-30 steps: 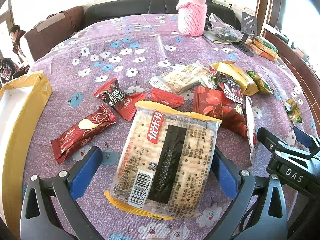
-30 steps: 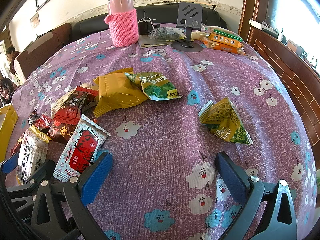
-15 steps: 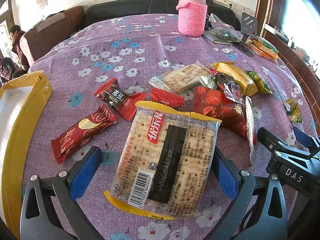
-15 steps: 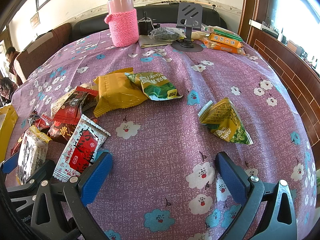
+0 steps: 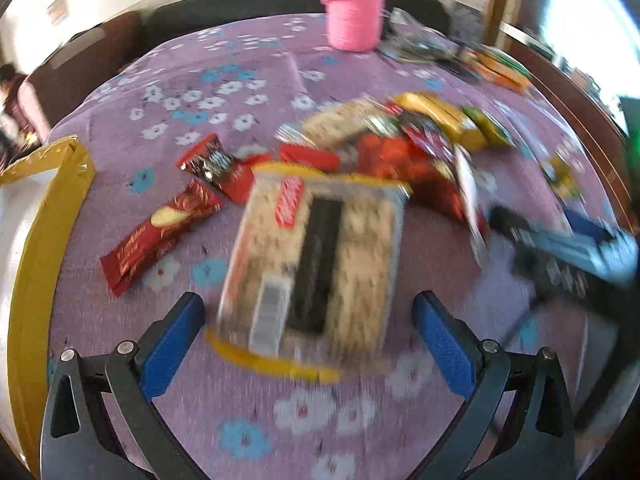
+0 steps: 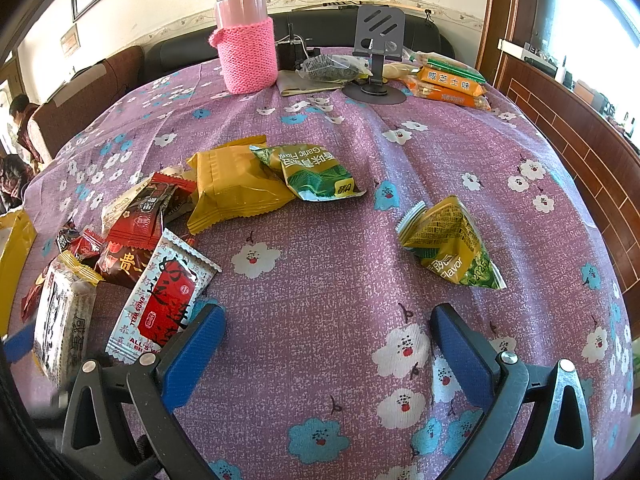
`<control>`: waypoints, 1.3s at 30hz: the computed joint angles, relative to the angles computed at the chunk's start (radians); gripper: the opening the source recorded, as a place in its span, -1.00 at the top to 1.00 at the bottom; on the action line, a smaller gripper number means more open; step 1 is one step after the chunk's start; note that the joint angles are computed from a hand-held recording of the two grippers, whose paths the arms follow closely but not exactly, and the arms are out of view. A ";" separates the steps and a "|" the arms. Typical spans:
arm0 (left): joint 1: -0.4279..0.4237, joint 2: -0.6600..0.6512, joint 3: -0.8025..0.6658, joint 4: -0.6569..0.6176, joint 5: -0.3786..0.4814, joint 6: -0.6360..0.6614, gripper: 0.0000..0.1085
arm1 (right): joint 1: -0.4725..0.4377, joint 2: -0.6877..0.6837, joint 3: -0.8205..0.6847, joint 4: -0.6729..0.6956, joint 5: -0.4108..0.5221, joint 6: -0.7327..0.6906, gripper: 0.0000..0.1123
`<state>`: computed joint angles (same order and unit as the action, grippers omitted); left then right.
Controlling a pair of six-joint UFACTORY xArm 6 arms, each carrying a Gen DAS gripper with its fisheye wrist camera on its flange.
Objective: Organize snacks
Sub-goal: 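Grasp the cracker pack with the left gripper while the right gripper grasps a white-red packet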
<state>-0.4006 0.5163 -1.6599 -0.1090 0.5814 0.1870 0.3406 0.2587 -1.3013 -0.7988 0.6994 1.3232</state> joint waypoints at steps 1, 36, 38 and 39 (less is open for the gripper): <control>0.003 -0.011 0.008 -0.026 0.012 0.039 -0.90 | 0.000 0.000 0.001 0.000 -0.001 0.000 -0.83; 0.253 -0.296 0.274 -0.758 0.332 0.518 -0.84 | -0.044 -0.088 0.150 0.177 -0.285 -0.161 -0.83; 0.246 -0.309 0.286 -0.758 0.313 0.527 -0.84 | -0.014 -0.049 0.077 0.210 -0.164 -0.266 -0.83; 0.245 -0.321 0.296 -0.764 0.297 0.543 -0.84 | -0.004 -0.033 0.046 0.226 -0.116 -0.298 -0.83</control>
